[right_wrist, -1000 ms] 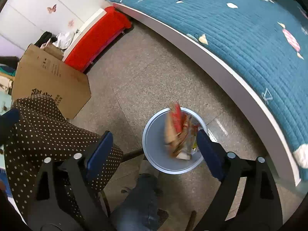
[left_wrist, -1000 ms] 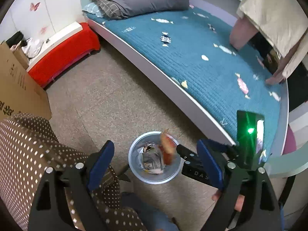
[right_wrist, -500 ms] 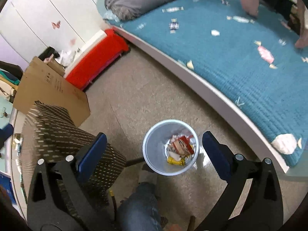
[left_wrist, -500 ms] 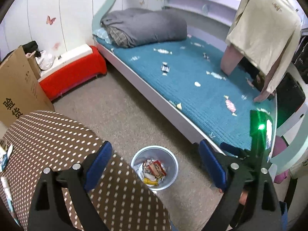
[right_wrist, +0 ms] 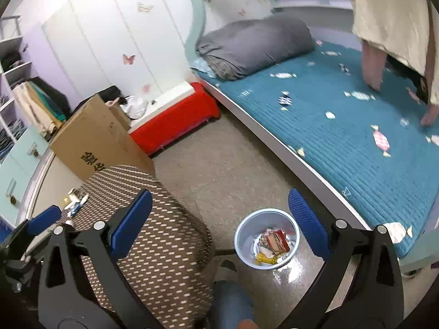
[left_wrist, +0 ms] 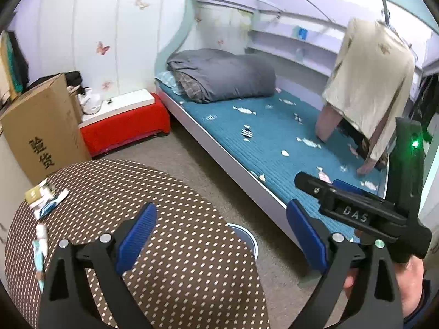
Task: Collect trash
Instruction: 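Move both tools back over the table trash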
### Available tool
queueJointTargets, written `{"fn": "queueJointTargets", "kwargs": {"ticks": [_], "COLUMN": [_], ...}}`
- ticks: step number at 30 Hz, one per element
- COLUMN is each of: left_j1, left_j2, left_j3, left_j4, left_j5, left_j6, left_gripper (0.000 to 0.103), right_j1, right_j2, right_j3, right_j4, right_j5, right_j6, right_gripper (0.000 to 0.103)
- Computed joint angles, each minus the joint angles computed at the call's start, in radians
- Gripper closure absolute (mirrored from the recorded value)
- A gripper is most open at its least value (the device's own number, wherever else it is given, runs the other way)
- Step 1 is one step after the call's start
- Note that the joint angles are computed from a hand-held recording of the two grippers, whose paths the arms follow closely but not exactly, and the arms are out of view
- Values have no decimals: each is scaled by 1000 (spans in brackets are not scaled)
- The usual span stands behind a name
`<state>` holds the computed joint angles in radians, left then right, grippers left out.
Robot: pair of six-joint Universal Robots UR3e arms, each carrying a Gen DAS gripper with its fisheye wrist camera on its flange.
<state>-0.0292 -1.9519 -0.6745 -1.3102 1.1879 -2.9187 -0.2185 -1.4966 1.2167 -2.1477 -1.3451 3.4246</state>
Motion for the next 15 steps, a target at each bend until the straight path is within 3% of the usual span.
{"fn": "queueJointTargets", "kwargs": {"ticks": [15], "left_j1": [367], "left_j2": [368], "left_j3": [-467], "left_j4": [90], "left_j5": [-143], "left_j6": [73], "left_gripper": [10], "right_j1": [286], "right_j2": [144], "right_j3": [-295], "right_j4": [86], "right_j5": [-77], "right_j6": [-8], "right_gripper": [6]}}
